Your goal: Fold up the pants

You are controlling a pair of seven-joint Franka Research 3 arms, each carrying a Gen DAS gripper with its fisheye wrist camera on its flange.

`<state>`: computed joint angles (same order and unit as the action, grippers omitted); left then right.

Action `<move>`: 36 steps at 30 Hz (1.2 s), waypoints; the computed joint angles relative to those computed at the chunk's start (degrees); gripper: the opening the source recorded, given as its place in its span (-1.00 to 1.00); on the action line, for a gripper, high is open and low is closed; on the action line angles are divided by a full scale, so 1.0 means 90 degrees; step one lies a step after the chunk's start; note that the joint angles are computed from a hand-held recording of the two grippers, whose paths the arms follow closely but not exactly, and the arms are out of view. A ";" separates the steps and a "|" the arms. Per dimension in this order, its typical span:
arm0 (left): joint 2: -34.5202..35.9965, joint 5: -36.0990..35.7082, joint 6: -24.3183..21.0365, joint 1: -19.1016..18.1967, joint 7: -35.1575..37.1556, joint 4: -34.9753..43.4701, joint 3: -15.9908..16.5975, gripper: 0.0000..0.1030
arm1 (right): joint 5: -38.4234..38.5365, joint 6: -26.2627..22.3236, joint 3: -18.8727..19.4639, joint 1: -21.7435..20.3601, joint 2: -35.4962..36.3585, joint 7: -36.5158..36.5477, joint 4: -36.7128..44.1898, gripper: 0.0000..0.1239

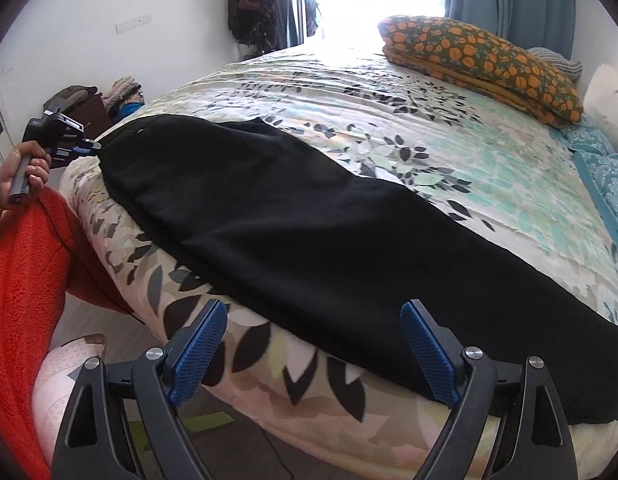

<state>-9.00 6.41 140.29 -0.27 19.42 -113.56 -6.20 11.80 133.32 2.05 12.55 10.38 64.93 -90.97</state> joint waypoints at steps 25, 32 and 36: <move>0.0043 -0.0064 -0.1061 -0.0007 0.0196 0.0234 -0.0018 -0.62 | 0.0173 -0.2331 0.0340 0.0631 0.2325 -0.0610 0.2964 0.05; -0.0108 0.1777 -0.2007 -0.0091 -0.0608 0.0927 -0.0420 0.00 | 0.1064 -0.1699 0.0122 0.0078 0.1655 0.0044 0.2447 0.39; 0.0627 0.1585 -0.1283 -0.0442 0.0269 0.1624 -0.0466 0.20 | -0.0066 -0.1383 -0.0528 0.0068 0.2247 0.1782 0.3359 0.39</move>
<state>-3.36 20.68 128.74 -4.25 21.85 -98.94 -10.40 11.21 120.88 -2.70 13.16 30.60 80.96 -60.73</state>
